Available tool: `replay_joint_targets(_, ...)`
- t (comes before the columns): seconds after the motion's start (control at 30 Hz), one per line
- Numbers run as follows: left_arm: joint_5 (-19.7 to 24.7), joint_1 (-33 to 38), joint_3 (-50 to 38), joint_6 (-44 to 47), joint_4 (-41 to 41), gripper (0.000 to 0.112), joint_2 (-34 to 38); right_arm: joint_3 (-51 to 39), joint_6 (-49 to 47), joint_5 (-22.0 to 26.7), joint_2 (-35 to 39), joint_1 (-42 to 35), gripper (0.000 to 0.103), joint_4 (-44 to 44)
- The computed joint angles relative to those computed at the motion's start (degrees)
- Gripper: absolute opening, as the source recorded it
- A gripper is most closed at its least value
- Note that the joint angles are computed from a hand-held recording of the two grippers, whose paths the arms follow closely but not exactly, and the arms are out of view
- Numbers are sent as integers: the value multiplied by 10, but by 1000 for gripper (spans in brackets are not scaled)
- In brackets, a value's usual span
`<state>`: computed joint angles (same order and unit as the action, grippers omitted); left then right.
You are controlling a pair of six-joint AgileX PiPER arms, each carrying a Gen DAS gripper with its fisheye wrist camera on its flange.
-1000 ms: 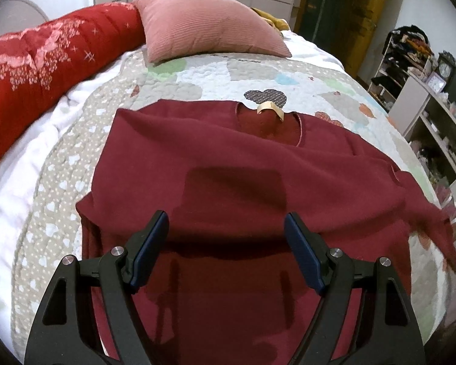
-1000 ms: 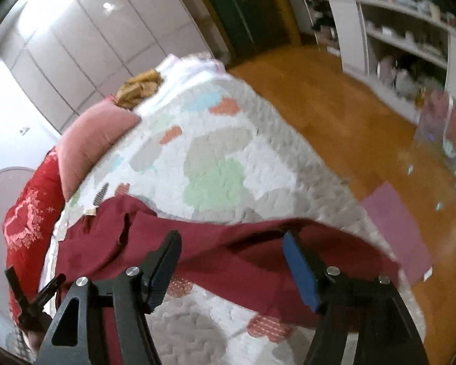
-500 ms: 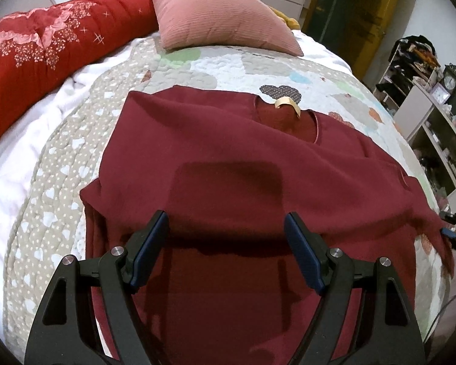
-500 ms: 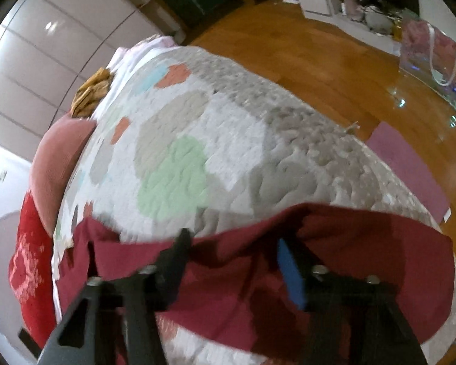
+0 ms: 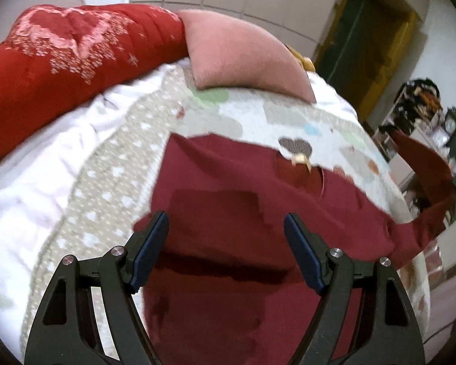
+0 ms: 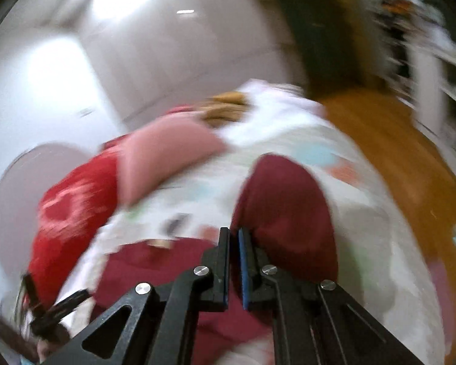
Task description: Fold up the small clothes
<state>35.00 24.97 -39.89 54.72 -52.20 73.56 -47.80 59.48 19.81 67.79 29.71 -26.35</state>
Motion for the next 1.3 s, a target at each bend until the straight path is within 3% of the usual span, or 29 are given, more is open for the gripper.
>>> replay_joint_targets(0.13,30,57,-15,27,-25,79,-2,-154,-164,-39,147,102,2,82)
replay_joint_targets(0.27,44,97,-29,44,-28,79,19,-275,-217,1,297,182,2,99)
replay_joint_targets(0.33,52,110,-36,55,-26,79,35,-284,-240,9,332,193,2,123)
replay_joint_targets(0.4,52,117,-39,69,-32,79,48,-260,-207,9,343,199,2,104)
replay_joint_targets(0.5,46,113,-41,67,-39,79,64,-221,-65,11,326,203,6,-24)
replay_joint_targets(0.57,49,112,-38,71,-50,79,72,-221,-18,31,324,202,17,-78)
replay_joint_targets(0.63,44,105,-31,74,-55,79,71,-248,-25,53,343,199,52,-83)
replay_joint_targets(0.67,41,100,-29,73,-52,79,72,-278,-27,67,367,198,55,-90)
replay_joint_targets(0.8,22,80,-24,67,-32,79,76,-451,-126,125,484,180,55,-9)
replay_joint_targets(0.97,26,83,-29,75,-30,79,83,-737,-198,278,683,160,55,24)
replay_joint_targets(1.0,24,84,-29,80,-30,79,83,-784,-215,306,712,152,47,47)
replay_joint_targets(1.03,22,87,-28,85,-30,79,84,-807,-223,316,731,140,34,69)
replay_joint_targets(1.07,20,90,-28,90,-32,79,86,-807,-218,318,734,137,28,70)
replay_joint_targets(1.13,15,98,-28,101,-43,79,91,-739,-190,272,697,126,11,75)
replay_joint_targets(1.3,31,124,-41,96,-57,79,105,-494,-156,73,531,122,10,83)
